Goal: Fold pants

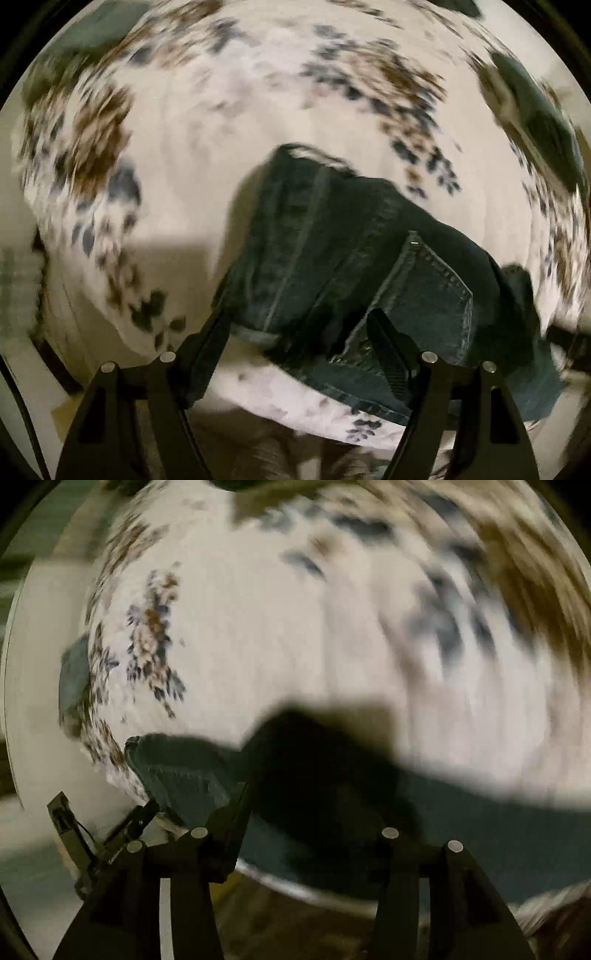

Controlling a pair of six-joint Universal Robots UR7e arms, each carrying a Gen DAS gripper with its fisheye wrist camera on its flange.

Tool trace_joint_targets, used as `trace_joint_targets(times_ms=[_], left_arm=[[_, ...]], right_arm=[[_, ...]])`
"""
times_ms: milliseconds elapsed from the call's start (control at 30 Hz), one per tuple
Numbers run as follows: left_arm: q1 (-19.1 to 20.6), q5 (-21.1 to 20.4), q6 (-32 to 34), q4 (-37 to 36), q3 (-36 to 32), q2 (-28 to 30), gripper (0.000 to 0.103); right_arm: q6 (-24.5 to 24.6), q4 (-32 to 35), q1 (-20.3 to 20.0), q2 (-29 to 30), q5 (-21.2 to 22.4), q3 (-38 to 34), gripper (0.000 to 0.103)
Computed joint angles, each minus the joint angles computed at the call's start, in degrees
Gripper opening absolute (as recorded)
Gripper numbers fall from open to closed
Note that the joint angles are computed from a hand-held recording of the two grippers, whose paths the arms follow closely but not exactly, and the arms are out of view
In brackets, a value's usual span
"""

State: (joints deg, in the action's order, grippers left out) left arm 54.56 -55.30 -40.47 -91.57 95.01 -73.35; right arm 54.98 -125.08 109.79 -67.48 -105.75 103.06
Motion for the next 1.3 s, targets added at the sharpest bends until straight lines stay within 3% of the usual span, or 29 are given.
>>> trace_joint_targets(times_ms=[100,200,233,333,367,400,433,533,667,800,867,967,1033,1100,1167,1200,1233,1300], left_arm=[[2.18,-2.10,-4.38,-0.47,0.69,-1.75,0.075],[4.76,-4.29,-6.87,-1.52,1.78,-2.03,0.075],[5.80,-5.43,-7.42,-2.67,2.30,-1.92,0.074],[7.65,-6.99,-7.46,-6.42,3.70,-1.42,0.068],[7.67,-6.37,-7.42,-6.86,3.88,-1.29,0.066],[7.42,-5.51,-6.85,-8.26,4.56,-1.54,0.055],[7.16,-5.07,-5.95,-9.74,5.32,-1.97,0.041],[5.16,-2.23,-5.01,-9.34,5.50,-2.39,0.026],[4.37,-2.82,-6.16,-6.97,5.55,-6.05,0.023],[5.00,-3.91,-5.61,-3.78,4.51,-7.49,0.023],[4.21,-4.29,-7.63,-2.48,6.41,-8.02,0.023],[4.99,-5.66,-8.62,-0.85,6.28,-6.94,0.033],[5.64,-7.18,-8.82,0.31,4.69,-6.83,0.036],[4.57,-6.60,-8.12,4.81,1.57,-5.94,0.037],[2.94,-4.25,-6.45,6.95,-0.18,-5.59,0.055],[1.68,-1.46,-5.30,8.47,-1.31,-4.90,0.082],[0.90,0.53,-4.38,8.67,-1.83,-4.30,0.098],[-0.43,5.14,-1.72,6.84,-2.08,-3.05,0.098]], right_arm=[[12.97,-8.47,1.70,-4.07,1.85,10.46,0.051],[25.27,-20.68,1.41,-2.70,3.49,18.81,0.051],[27.94,-26.50,0.93,-1.72,4.13,21.40,0.051],[33.24,-35.72,0.22,0.17,3.49,26.26,0.049],[34.08,-37.18,0.59,0.53,2.01,26.98,0.039],[35.02,-36.95,1.17,0.84,0.68,26.89,0.016],[35.88,-38.32,2.17,1.20,-1.23,27.17,0.007],[36.83,-36.82,5.01,1.50,-4.88,25.93,0.005],[36.68,-29.55,8.96,-0.50,-7.23,23.51,0.005],[36.33,-26.74,10.40,-1.69,-5.87,23.29,0.004],[36.01,-24.63,9.62,-3.57,-4.21,23.88,0.004],[29.72,-20.43,4.59,-0.97,2.22,21.79,0.009],[24.41,-10.18,3.27,-0.73,4.00,17.20,0.021],[19.08,-0.62,4.47,-0.34,1.85,10.62,0.052],[14.52,1.20,4.89,-0.08,0.52,6.72,0.065],[10.93,2.43,4.67,0.66,-0.16,3.80,0.066],[7.79,4.30,4.20,1.84,-1.08,0.71,0.066],[0.58,8.22,2.65,6.33,-3.72,-7.39,0.066]])
